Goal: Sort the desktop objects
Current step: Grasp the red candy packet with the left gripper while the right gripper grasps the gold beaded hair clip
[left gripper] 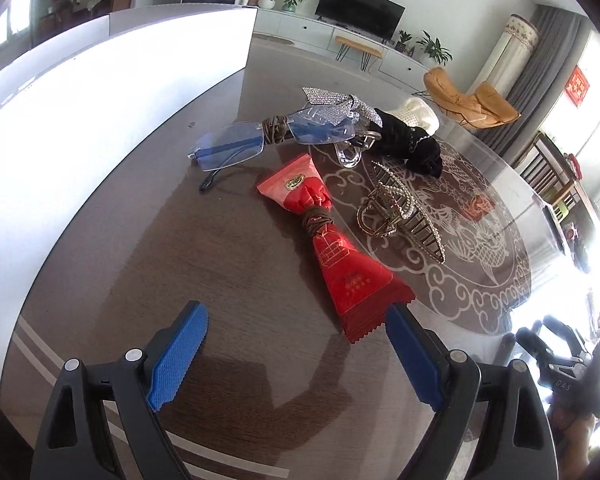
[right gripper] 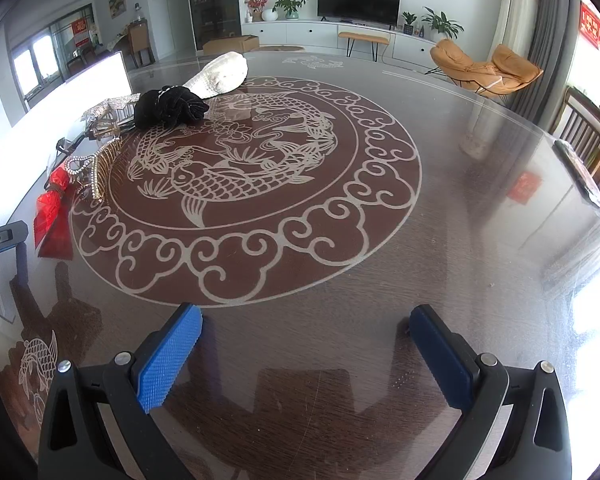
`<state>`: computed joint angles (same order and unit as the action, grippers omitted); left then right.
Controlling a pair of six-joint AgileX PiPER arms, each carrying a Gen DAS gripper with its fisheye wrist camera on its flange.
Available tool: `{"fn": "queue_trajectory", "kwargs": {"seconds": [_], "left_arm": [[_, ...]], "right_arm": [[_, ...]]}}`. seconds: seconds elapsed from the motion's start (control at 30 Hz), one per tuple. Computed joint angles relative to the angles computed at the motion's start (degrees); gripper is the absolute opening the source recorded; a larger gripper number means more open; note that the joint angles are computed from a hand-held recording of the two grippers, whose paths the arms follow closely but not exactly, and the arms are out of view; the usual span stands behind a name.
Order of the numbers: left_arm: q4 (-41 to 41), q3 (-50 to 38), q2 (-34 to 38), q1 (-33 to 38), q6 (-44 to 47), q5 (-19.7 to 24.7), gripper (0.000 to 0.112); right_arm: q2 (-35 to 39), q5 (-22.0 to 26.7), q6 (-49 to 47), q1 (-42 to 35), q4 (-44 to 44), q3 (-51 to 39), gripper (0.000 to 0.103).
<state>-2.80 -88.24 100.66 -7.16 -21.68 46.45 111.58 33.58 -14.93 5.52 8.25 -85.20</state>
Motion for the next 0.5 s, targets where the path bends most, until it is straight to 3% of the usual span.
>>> {"fn": "queue_trajectory", "kwargs": {"seconds": [0.17,0.23,0.3,0.37,0.43,0.5], "left_arm": [[-13.0,3.0,-1.8,4.2,8.6,-3.3,0.091],[-14.3,2.8,-1.9,4.6,9.9,-5.1,0.091],[-10.2,-0.4,0.0,3.4,7.7,-5.2,0.091],[-0.3,-8.0,4.8,0.4,2.0,-0.4,0.091],[6.9,-17.7,11.3,-1.9,-2.4,7.9,0.085],[10.8,-22.7,15.0,-3.4,-4.9,11.0,0.078]], "right_arm": [[0.0,0.0,0.0,0.0,0.0,0.0,0.103],[0.0,0.0,0.0,0.0,0.0,0.0,0.103],[0.1,0.0,0.1,0.0,-0.1,-0.1,0.103],[0.0,0.0,0.1,0.0,-0.1,-0.1,0.103],[0.0,0.0,0.1,0.0,-0.1,-0.1,0.103],[0.0,0.0,0.1,0.0,-0.1,-0.1,0.103]]}}
